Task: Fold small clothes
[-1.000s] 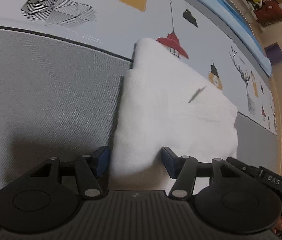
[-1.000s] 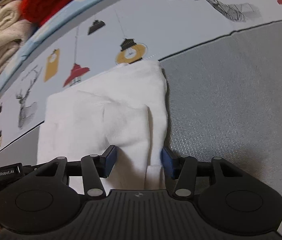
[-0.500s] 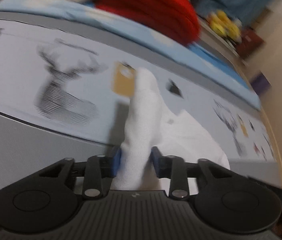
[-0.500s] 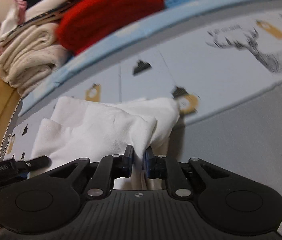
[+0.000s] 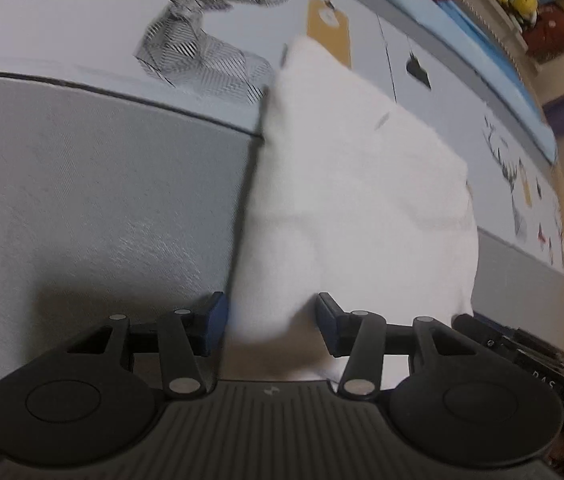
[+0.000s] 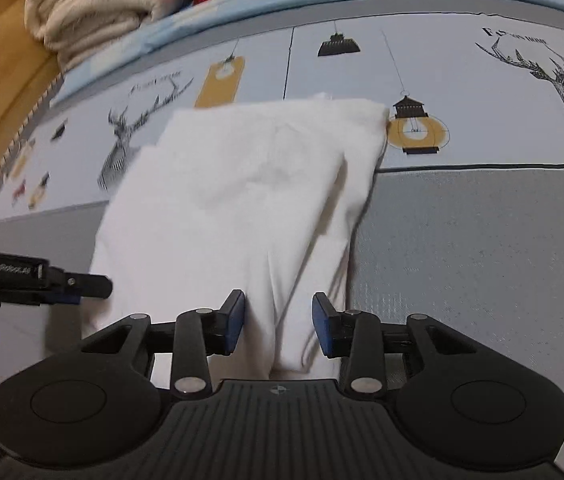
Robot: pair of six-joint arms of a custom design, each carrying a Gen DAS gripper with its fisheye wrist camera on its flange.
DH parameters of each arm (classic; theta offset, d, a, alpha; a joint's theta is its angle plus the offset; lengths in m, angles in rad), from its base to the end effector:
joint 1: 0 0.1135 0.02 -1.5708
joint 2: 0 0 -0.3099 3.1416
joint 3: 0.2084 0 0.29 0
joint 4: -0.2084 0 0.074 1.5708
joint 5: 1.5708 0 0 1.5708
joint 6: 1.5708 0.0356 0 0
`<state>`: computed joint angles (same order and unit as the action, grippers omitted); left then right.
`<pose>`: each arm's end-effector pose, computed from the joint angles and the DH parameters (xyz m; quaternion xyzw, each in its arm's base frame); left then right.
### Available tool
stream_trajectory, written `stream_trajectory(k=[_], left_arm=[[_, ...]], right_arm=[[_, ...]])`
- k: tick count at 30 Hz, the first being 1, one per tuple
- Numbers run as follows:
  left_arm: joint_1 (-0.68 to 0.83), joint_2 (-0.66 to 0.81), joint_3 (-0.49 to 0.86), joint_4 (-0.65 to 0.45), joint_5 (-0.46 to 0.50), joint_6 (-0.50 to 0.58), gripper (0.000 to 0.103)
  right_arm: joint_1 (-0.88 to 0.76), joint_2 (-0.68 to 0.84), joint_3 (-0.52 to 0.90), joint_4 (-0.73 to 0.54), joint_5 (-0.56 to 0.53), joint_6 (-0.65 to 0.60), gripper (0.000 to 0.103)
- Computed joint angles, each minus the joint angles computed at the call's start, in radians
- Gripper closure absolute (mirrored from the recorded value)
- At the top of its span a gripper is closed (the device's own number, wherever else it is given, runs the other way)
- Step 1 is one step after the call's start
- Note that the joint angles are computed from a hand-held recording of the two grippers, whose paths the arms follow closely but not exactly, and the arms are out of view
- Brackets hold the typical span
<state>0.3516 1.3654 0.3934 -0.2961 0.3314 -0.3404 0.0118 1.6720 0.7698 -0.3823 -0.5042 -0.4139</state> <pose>0.1902 0.0574 0.1136 -0.3073 0.9257 -0.1622 0.1496 0.3037 0.0208 0.1355 -0.2373 0.9293 0.2143 0.1847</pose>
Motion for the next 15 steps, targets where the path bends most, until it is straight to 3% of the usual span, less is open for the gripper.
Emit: stream_trajectory(k=[2, 4, 12, 15], left_arm=[[-0.075, -0.014, -0.012, 0.034, -0.068, -0.031, 0.047], [-0.113, -0.044, -0.024, 0.036, -0.089, -0.055, 0.047], [-0.176, -0.13, -0.011, -0.049, -0.114, -0.029, 0.044], [-0.188, -0.08, -0.008, -0.042, -0.113, 0.006, 0.045]], right_arm=[[-0.005, -0.009, -0.009, 0.003, -0.005, -0.012, 0.069], [-0.015, -0.012, -0.011, -0.006, -0.025, -0.031, 0.094], [-0.023, 0.018, 0.0, 0.006, 0.031, -0.045, 0.095], [-0.018, 0.026, -0.001, 0.012, 0.04, -0.044, 0.095]])
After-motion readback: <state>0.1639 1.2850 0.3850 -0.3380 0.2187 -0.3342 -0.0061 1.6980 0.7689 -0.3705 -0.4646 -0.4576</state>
